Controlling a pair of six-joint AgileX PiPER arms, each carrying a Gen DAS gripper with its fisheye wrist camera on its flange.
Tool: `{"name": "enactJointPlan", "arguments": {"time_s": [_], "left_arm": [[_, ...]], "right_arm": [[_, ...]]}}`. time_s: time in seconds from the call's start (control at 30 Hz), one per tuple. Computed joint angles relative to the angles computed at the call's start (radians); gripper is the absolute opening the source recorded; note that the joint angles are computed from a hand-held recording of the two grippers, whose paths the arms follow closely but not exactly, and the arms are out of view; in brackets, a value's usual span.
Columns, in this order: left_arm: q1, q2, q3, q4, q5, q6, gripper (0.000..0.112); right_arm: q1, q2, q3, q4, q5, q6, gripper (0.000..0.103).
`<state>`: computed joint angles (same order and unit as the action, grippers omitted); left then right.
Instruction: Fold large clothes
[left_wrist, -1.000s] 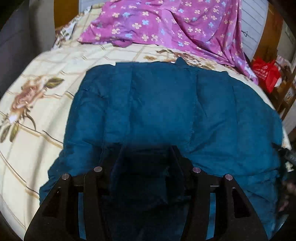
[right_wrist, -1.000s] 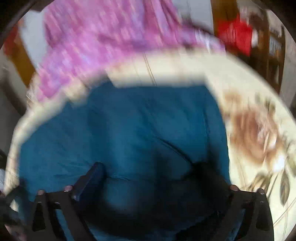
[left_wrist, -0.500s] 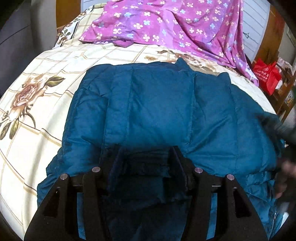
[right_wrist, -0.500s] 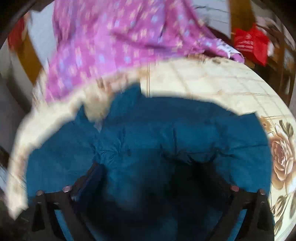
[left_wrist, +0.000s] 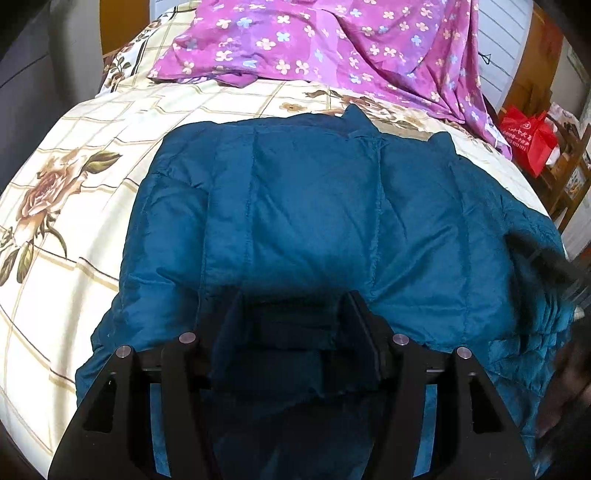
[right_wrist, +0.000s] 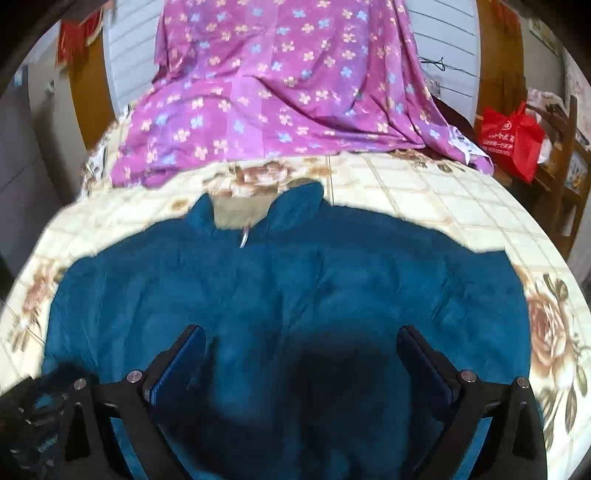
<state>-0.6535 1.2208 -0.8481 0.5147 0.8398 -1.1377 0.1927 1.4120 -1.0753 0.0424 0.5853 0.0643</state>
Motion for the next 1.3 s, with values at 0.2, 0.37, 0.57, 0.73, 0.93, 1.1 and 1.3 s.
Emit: {"name": "enactJointPlan", "arguments": {"time_s": [0.2, 0.37, 0.57, 0.73, 0.93, 1.1, 1.3], "left_arm": [[-0.033, 0.008, 0.011, 0.054, 0.006, -0.052, 0.061], [-0.045, 0.018, 0.010, 0.079, 0.012, -0.076, 0.063], [-0.047, 0.021, 0.012, 0.083, 0.005, -0.089, 0.065], [-0.034, 0.016, 0.019, 0.070, -0.013, -0.078, 0.067], [-0.008, 0.015, 0.012, 0.029, -0.028, -0.037, 0.070], [-0.061, 0.035, 0.007, 0.094, 0.013, -0.074, 0.071], [-0.034, -0.022, 0.046, 0.067, -0.041, -0.055, 0.071]], "right_arm": [[0.050, -0.049, 0.171, -0.217, -0.196, 0.228, 0.103], [0.058, -0.047, 0.170, -0.241, -0.192, 0.256, 0.103], [0.058, -0.039, 0.154, -0.238, -0.185, 0.253, 0.103], [0.057, -0.036, 0.150, -0.231, -0.185, 0.247, 0.103], [0.040, -0.035, 0.142, -0.154, -0.187, 0.180, 0.103], [0.027, -0.024, 0.126, -0.094, -0.168, 0.123, 0.103], [0.016, -0.014, 0.046, -0.075, -0.032, 0.049, 0.103]]}}
